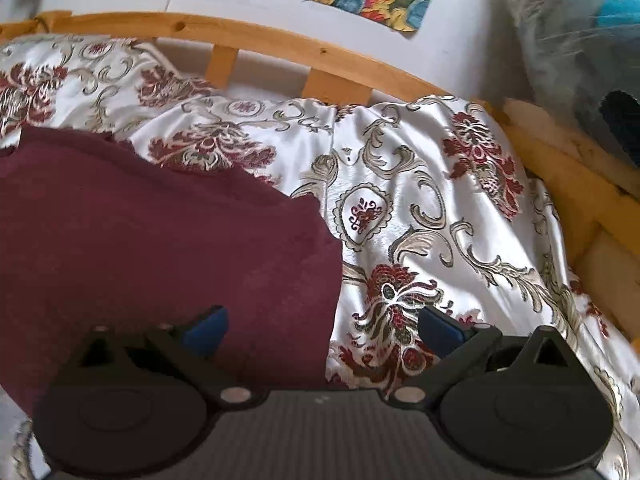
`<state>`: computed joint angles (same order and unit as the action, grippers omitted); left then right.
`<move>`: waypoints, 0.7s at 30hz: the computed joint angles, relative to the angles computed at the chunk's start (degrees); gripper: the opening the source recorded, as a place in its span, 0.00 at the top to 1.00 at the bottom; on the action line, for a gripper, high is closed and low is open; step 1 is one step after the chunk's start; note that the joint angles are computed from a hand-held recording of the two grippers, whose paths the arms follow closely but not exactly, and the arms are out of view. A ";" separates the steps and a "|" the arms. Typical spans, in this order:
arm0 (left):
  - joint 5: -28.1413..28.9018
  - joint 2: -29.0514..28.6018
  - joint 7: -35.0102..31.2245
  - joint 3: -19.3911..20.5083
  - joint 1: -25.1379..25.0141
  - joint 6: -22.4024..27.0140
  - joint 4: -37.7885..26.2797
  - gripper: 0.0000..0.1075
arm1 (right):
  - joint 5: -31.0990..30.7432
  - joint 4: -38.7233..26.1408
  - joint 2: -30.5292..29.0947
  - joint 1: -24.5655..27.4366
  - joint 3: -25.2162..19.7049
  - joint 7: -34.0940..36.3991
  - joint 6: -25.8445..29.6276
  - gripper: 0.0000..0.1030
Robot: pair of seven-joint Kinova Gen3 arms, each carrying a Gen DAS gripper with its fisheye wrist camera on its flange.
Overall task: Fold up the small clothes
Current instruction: 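Lay the folded hem down and open both tools, smoothing the shirt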
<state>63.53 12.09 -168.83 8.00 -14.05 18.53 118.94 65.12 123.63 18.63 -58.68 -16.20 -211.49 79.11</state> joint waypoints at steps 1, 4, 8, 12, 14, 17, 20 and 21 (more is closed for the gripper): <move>1.61 -0.43 -1.70 0.34 -0.96 0.74 0.48 0.05 | 0.35 -0.10 0.14 -0.63 -0.09 -1.07 0.71 0.00; 5.33 -1.33 -6.86 -0.87 -2.13 4.27 1.45 0.05 | 2.40 -0.42 0.13 -2.27 -0.58 -4.92 1.54 0.00; 5.15 -1.81 -7.52 -3.54 -0.28 5.78 1.78 0.05 | 5.21 -2.05 1.25 -3.93 -1.14 -8.23 1.81 0.00; 5.02 -1.40 -7.22 -4.45 0.42 6.88 1.93 0.05 | 4.73 -8.63 5.17 -4.77 0.09 -4.56 3.38 0.00; 6.19 -1.31 -8.10 -4.38 0.91 6.16 2.32 0.05 | 5.14 -10.68 6.03 -5.38 0.91 -3.71 3.04 0.00; 6.93 -0.92 -8.83 -4.50 1.48 5.71 2.49 0.05 | 7.30 -10.94 6.44 -6.75 1.65 -6.46 1.70 0.00; 3.80 -0.20 -5.02 -4.82 2.35 5.32 1.67 0.05 | 10.37 -9.06 6.78 -7.40 1.72 -8.88 -0.16 0.00; 2.61 0.05 -3.40 -4.79 2.45 5.29 1.33 0.05 | 11.31 -8.24 7.04 -7.49 1.64 -9.42 -0.73 0.00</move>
